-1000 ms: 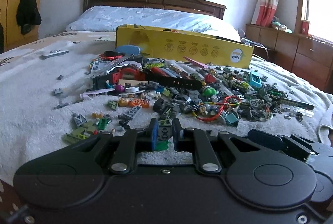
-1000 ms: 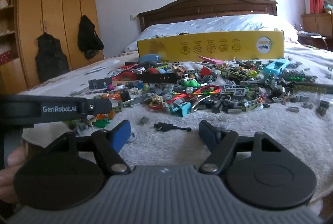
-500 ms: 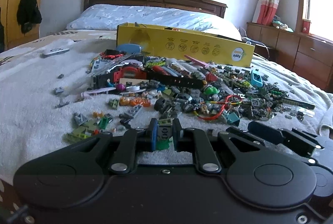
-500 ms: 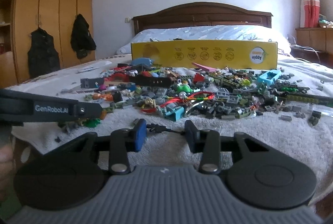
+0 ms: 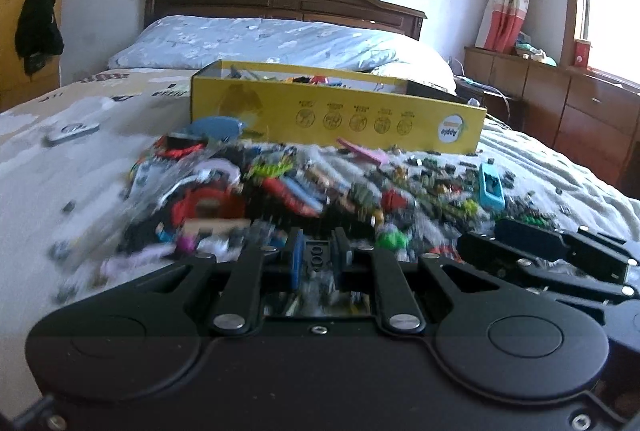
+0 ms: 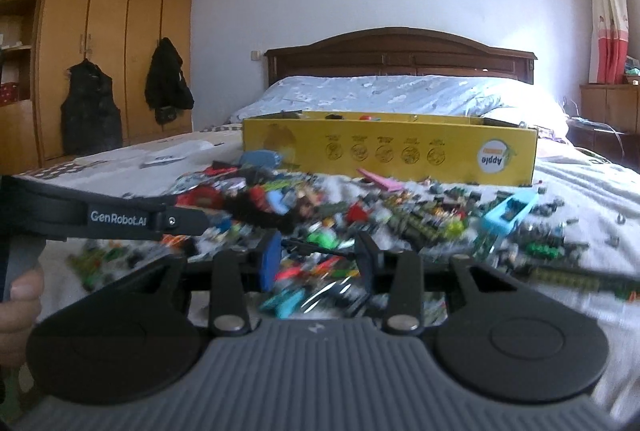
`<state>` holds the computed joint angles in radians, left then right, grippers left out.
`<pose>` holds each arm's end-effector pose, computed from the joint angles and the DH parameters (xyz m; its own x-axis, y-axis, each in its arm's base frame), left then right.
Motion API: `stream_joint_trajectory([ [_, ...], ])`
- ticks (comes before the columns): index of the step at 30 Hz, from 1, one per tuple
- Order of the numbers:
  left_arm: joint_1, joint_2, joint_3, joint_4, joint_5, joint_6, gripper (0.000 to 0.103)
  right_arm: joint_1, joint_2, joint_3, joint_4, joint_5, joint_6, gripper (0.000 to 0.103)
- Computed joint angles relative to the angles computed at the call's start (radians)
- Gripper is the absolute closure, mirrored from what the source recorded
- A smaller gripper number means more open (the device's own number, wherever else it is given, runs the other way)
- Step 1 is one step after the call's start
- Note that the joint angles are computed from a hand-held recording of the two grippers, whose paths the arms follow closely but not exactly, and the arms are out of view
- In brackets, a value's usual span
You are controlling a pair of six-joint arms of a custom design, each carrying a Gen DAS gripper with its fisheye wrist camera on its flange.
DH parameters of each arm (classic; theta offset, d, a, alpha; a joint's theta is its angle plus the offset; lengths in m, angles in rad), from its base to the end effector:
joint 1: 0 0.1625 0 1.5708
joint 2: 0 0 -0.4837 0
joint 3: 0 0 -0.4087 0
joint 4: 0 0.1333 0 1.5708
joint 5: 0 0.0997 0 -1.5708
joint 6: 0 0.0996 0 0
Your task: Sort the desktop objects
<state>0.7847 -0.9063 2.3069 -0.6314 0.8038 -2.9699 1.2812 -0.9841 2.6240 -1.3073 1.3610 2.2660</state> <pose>-0.1044 -0.3903 0.0190 -0.7648 0.2388 -0.5984 0.6321 0.4574 -0.6254 0.0622 -0.3306 0.0315 -0.7080 -0.1822 0.6823 -0.7033 0.2700 -0.6577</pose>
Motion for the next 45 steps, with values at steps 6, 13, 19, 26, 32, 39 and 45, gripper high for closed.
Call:
stream_joint_trajectory([
  [6,0.064,0.023,-0.165,0.087,0.067,0.093,0.089,0.058,-0.131,-0.145,0.286,0.087,0.006,0.059],
  [13,0.123,0.101,-0.426,0.213,0.11,0.193,0.089,0.104,-0.164,-0.368,0.55,0.17,0.022,0.059],
  [19,0.173,0.202,-0.669,0.301,0.14,0.238,0.089,0.135,-0.112,-0.59,0.703,0.23,0.071,0.059],
  [26,0.231,0.347,-0.966,0.427,0.107,0.243,0.089,0.164,-0.003,-0.804,0.775,0.289,0.059,0.059],
  [32,0.261,0.422,-1.103,0.506,0.055,0.226,0.071,0.163,0.066,-0.926,0.835,0.303,0.118,0.039],
  [39,0.256,0.405,-1.056,0.452,0.025,0.202,0.037,0.157,0.071,-0.917,0.816,0.31,0.082,0.028],
  [45,0.225,0.367,-0.974,0.361,0.016,0.295,0.019,0.155,0.038,-0.88,0.812,0.291,0.094,0.022],
])
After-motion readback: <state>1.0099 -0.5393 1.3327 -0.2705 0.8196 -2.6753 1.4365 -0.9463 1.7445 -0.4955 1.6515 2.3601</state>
